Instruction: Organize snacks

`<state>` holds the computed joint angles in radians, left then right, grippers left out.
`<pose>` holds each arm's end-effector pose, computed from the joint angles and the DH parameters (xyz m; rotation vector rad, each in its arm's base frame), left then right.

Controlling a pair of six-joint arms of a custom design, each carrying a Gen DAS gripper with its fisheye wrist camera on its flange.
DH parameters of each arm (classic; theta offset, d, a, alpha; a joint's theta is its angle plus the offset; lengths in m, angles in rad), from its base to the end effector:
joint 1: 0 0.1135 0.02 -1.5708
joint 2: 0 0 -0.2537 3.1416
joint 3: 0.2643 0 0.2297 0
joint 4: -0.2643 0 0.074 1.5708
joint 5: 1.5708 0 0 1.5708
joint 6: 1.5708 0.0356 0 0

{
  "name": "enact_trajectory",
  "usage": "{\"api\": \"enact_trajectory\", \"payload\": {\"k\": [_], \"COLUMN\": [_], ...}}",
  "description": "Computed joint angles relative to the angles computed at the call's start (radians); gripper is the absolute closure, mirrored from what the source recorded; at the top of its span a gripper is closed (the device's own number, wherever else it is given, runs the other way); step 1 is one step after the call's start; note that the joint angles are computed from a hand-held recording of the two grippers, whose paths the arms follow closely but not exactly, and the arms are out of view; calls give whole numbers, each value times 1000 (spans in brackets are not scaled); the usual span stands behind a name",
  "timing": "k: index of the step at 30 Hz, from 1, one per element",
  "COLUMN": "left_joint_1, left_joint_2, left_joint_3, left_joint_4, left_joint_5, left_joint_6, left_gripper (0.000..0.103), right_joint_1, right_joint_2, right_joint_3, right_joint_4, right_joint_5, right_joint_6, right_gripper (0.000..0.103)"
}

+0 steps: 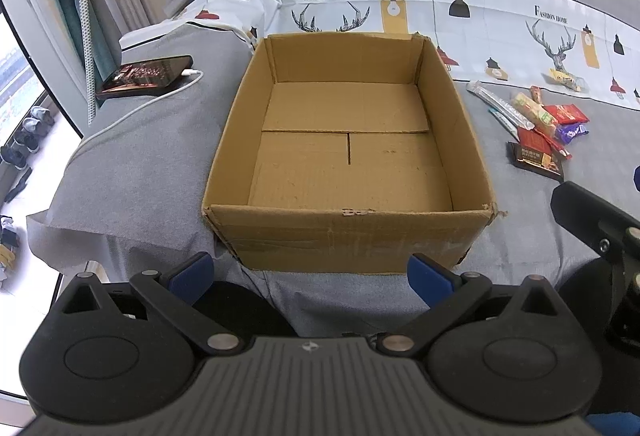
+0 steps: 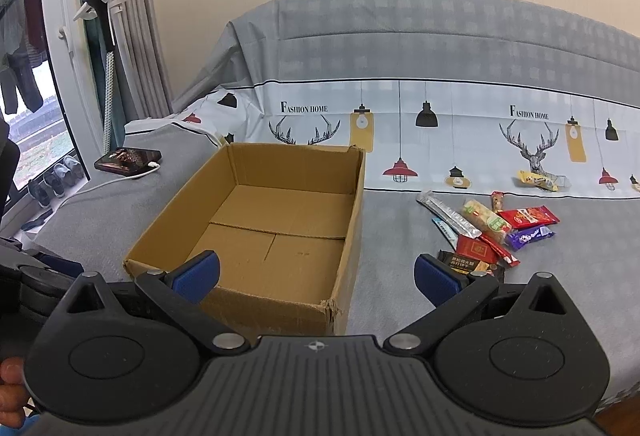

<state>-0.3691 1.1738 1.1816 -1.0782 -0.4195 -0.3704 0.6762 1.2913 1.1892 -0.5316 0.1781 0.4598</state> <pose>0.1864 -0.0566 0.3157 -0.1386 2.5170 0.2672 0.2103 0.1607 0.3299 -0.1403 2.2234 0.4385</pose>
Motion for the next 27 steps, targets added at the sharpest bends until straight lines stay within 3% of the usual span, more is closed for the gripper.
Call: {"api": "enact_trajectory", "payload": {"k": [9,16,22,27], "left_joint_1": [-1,-20,-53,-77], "left_joint_2": [36,141,356,669], "left_joint_3": [35,153,381,744], "left_joint_4": [-11,0,-7,-88], "left_joint_5": [-6,-6,59,137], "left_joint_6": [-9,-28,-49,-69], "left_gripper": [0,0,0,0], "right_joint_1": [-43,-233,-497,-700], "right_joint_2": [-5,-30,-2,118], "right_joint_3": [-22,-99,-160,-139], "right_joint_4": [30,74,104,143], "right_joint_5": [-38,-114,-216,-317], "right_joint_6": [22,46,12,-1], "right_gripper": [0,0,0,0]}}
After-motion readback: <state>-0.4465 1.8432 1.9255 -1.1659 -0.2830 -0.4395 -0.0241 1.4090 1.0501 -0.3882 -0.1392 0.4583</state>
